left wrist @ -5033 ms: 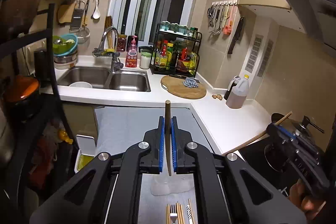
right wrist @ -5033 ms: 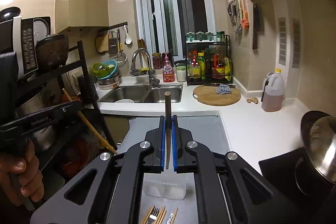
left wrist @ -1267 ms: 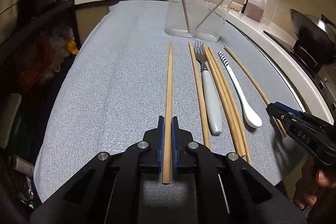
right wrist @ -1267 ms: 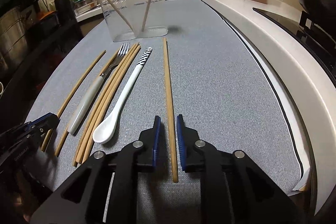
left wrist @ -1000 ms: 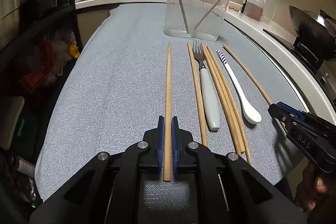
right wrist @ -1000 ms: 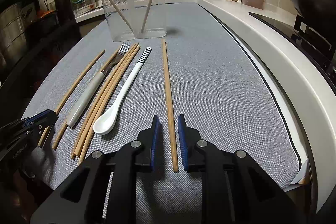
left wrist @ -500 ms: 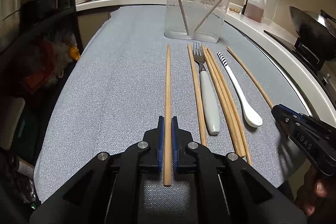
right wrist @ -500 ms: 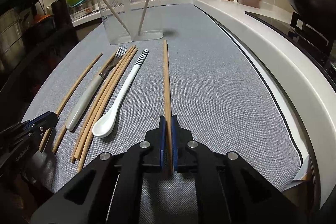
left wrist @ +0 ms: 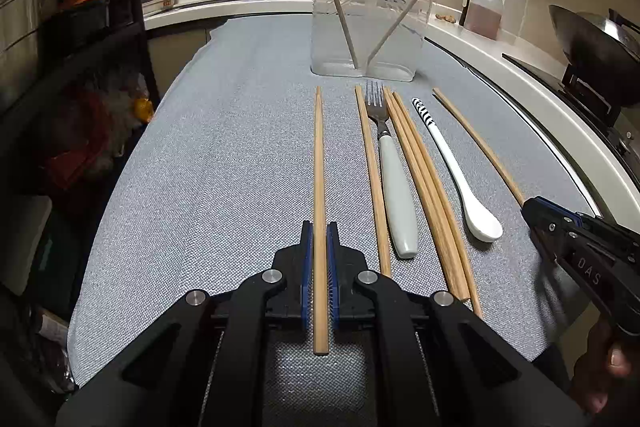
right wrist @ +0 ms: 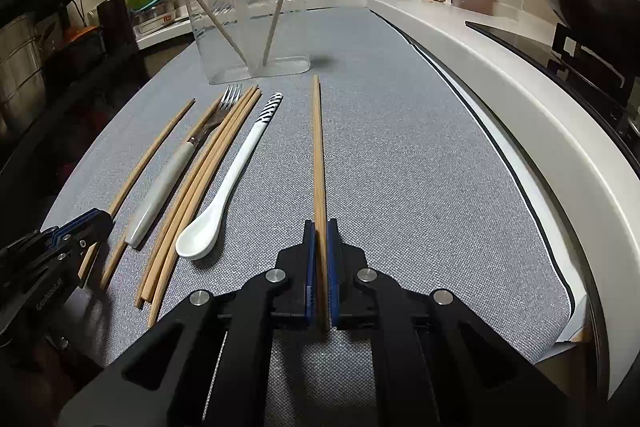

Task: Organize utensils
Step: 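Lift both held chopsticks upright and carry them over the clear container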

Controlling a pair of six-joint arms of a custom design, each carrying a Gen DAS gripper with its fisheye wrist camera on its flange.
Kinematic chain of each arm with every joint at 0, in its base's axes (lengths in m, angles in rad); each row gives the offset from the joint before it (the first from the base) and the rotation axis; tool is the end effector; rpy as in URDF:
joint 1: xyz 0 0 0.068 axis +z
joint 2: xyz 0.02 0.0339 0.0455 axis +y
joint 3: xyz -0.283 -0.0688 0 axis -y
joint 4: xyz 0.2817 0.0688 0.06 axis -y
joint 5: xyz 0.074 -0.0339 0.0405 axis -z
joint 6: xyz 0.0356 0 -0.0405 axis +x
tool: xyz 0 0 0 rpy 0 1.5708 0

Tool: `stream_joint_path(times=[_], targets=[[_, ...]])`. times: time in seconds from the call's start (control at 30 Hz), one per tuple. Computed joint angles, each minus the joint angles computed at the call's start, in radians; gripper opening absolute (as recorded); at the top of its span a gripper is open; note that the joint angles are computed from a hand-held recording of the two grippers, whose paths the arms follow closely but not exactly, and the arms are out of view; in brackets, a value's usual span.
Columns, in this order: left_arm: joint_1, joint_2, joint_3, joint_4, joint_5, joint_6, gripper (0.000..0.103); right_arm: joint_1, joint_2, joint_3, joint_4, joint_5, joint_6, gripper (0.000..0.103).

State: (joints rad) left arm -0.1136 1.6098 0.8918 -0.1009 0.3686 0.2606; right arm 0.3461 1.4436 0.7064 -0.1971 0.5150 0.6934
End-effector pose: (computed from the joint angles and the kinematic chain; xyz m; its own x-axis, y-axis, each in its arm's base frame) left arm 0.3521 -0.0531 0.1778 -0.6109 0.3116 -0.7278 0.5254 0.8472 -0.0783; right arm 0.2838 0.0837 0.1648 -0.5945 0.3769 -0.7103 0.4683 0.8804 0.0753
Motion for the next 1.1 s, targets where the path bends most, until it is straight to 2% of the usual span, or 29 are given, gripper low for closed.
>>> stream_joint_path(times=[0.7,1.1], targets=[[0.035,-0.123,-0.035,0.033,0.078,-0.014,0.007,0.019,-0.182,0.026,-0.099,0.089,-0.022,0.005],[0.047,-0.173,0.008,0.012,0.104,-0.045,0.007,0.027,-0.27,0.052,-0.127,0.125,-0.067,0.005]])
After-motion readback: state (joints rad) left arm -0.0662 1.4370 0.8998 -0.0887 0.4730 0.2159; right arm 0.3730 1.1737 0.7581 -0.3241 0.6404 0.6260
